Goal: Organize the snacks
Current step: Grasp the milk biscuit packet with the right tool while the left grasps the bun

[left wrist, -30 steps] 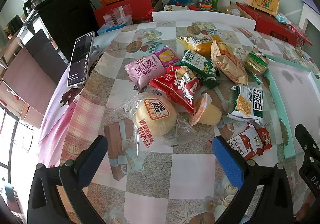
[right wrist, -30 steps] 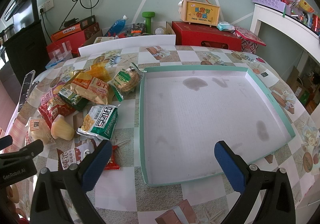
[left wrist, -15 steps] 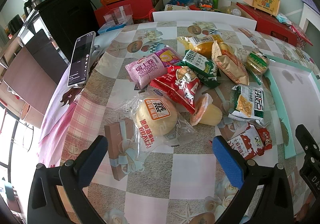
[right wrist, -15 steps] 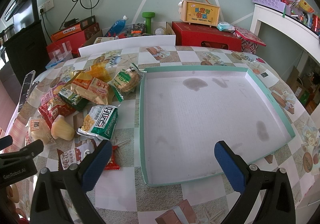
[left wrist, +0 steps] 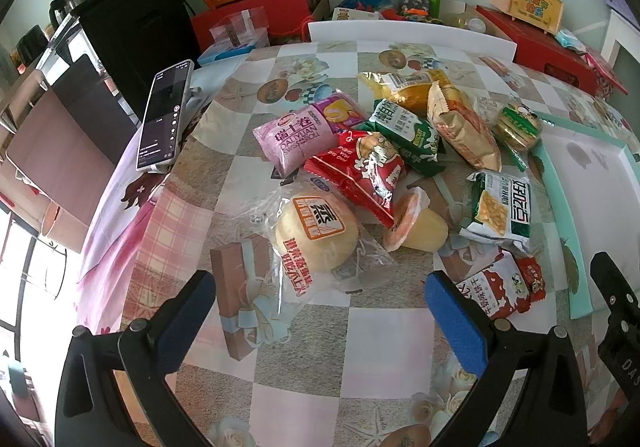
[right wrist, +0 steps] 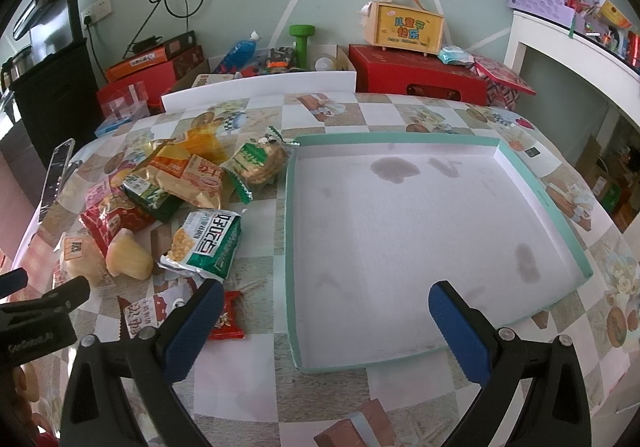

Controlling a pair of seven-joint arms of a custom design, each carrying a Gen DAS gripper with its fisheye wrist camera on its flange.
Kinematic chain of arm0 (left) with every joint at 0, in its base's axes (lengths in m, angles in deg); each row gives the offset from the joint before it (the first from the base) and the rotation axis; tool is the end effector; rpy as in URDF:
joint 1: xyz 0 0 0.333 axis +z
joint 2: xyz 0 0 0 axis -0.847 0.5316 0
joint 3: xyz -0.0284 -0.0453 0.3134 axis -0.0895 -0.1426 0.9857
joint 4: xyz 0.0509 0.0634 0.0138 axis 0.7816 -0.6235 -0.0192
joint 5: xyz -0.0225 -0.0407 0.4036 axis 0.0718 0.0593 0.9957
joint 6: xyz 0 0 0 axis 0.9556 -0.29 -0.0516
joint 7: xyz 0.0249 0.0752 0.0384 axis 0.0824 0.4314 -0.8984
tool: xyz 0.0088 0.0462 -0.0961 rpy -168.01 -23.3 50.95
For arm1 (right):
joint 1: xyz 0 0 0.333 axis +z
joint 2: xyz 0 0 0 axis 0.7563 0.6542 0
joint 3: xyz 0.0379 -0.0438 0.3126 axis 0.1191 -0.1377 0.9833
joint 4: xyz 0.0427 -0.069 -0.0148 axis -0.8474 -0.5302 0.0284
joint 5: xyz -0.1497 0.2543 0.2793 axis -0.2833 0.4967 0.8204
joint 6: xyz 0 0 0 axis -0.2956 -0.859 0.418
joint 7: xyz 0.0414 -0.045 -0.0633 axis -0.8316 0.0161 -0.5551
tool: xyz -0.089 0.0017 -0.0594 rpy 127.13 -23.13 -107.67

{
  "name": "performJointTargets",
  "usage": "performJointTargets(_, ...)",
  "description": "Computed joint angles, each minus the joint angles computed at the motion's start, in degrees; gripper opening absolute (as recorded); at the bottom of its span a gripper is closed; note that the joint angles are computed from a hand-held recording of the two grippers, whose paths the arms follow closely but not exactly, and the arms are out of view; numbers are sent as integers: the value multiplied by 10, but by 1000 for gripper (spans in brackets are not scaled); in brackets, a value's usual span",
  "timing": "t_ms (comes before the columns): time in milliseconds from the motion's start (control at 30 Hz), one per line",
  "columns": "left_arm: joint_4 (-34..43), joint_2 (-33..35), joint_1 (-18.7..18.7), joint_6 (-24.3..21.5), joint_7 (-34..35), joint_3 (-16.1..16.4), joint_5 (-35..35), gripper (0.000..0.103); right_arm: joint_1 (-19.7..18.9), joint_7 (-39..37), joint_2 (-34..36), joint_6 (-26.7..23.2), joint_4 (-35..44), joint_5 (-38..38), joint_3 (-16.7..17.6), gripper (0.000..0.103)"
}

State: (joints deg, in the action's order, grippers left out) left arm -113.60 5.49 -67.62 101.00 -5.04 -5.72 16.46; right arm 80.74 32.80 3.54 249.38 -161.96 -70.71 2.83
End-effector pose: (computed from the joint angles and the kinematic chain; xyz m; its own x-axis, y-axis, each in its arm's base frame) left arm 0.5032 -0.1896 0.4083 0.5244 -0.8418 -0.1277 -0.7640 -0.3990 -0.5071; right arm 0.5658 0.3089 0.3949 0.3388 -0.9406 0.0224 -0.6934 -0.2657 -0.6698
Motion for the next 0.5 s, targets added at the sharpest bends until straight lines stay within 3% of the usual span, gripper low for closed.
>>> performJointTargets(133, -3, -3, 3, 7, 3, 4, -7, 103, -20, -44, 0, 7, -2, 39, 29, 103)
performJointTargets(267, -6, -9, 13, 1, -4, 9, -7, 103, -87, -194, 15, 8, 8, 180, 123, 103)
performJointTargets(333, -10, -14, 18, -4, -10, 11, -4, 103, -103, -253, 25, -5, 20, 229, 154, 103)
performJointTargets(500, -35, -31, 31, 25, 3, 21, -33, 103, -99, -347, 42, -25, 36, 294, 176, 103)
